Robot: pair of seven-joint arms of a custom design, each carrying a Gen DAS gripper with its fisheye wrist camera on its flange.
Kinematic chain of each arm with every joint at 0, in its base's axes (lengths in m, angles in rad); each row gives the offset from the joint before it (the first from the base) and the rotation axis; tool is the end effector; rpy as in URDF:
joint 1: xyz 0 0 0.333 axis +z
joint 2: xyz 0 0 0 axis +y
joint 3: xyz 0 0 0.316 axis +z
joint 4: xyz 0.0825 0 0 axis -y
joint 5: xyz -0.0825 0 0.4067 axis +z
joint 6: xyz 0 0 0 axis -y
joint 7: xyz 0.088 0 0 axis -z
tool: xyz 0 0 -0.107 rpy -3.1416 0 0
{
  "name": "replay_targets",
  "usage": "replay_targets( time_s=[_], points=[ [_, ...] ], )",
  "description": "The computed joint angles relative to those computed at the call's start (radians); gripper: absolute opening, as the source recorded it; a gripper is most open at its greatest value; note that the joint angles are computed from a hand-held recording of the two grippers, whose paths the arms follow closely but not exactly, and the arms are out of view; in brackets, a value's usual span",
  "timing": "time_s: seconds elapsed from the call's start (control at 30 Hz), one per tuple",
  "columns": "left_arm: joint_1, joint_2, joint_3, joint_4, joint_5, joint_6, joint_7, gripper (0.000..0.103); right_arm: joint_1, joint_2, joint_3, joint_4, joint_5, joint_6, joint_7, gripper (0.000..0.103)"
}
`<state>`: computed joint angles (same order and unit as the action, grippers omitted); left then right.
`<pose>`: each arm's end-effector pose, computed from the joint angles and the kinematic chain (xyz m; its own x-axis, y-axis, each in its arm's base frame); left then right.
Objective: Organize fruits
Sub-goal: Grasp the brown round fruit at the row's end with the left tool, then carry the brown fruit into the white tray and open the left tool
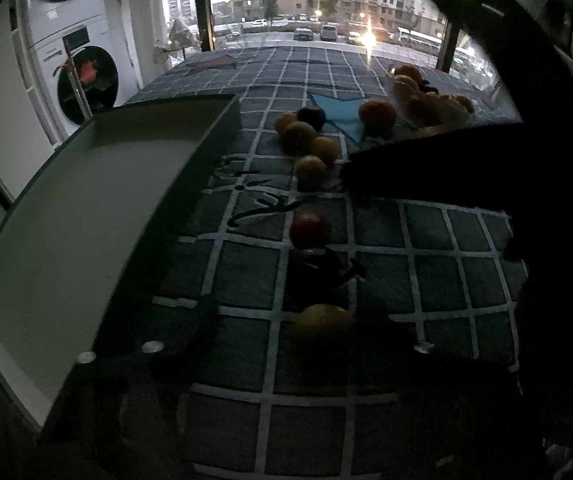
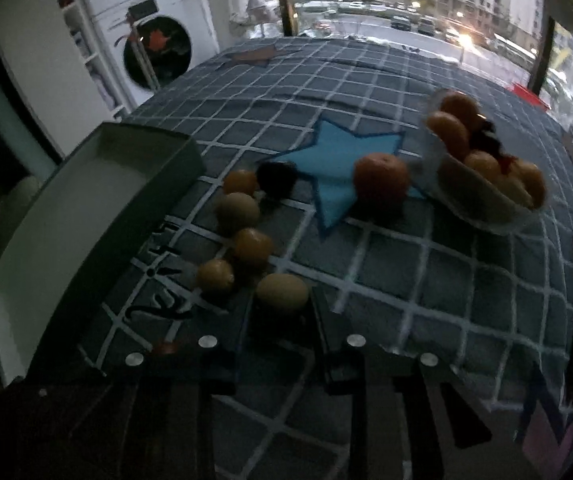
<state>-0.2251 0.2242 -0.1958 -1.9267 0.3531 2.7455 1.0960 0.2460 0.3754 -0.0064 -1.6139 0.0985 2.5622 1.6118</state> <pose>0.6064 -0.2784 0.4307 -0.2171 -0.9759 0.0203 -0.7945 0.1645 -0.5846 0.7090 0.1723 0.4646 0.1635 -0.9804 -0.1095 -0.8413 -0.0806 -0.5345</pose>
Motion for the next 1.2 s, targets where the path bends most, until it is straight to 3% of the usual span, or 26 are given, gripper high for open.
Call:
replay_targets(
  time_s=[0.07, 0.17, 0.43, 0.7, 0.87, 1.2],
  points=[
    [0.010, -0.005, -0.005, -0.006, -0.021, 0.009, 0.015, 0.046, -0.017, -0.044, 0.005, -0.065, 0.039, 0.031, 0.004, 0.029],
    [0.047, -0.016, -0.039, -0.027, -0.131, 0.036, 0.106, 0.029, -0.047, -0.121, 0.013, -0.170, 0.114, 0.065, 0.009, 0.029],
    [0.066, -0.046, -0.060, -0.056, -0.276, 0.032, 0.215, 0.029, -0.074, -0.297, 0.015, -0.414, 0.201, 0.135, 0.046, 0.029],
    [0.067, -0.126, -0.039, -0.121, -0.332, 0.064, 0.266, 0.029, -0.079, -0.380, 0.020, -0.502, 0.213, 0.128, 0.039, 0.029],
    [0.079, -0.159, -0.013, -0.140, -0.349, 0.095, 0.272, 0.029, -0.062, -0.364, 0.035, -0.462, 0.191, 0.106, 0.034, 0.029],
    [0.132, -0.116, 0.077, -0.087, -0.054, 0.084, 0.005, 0.029, 0.014, -0.191, 0.080, -0.205, 0.185, 0.030, -0.020, 0.029]
  ],
)
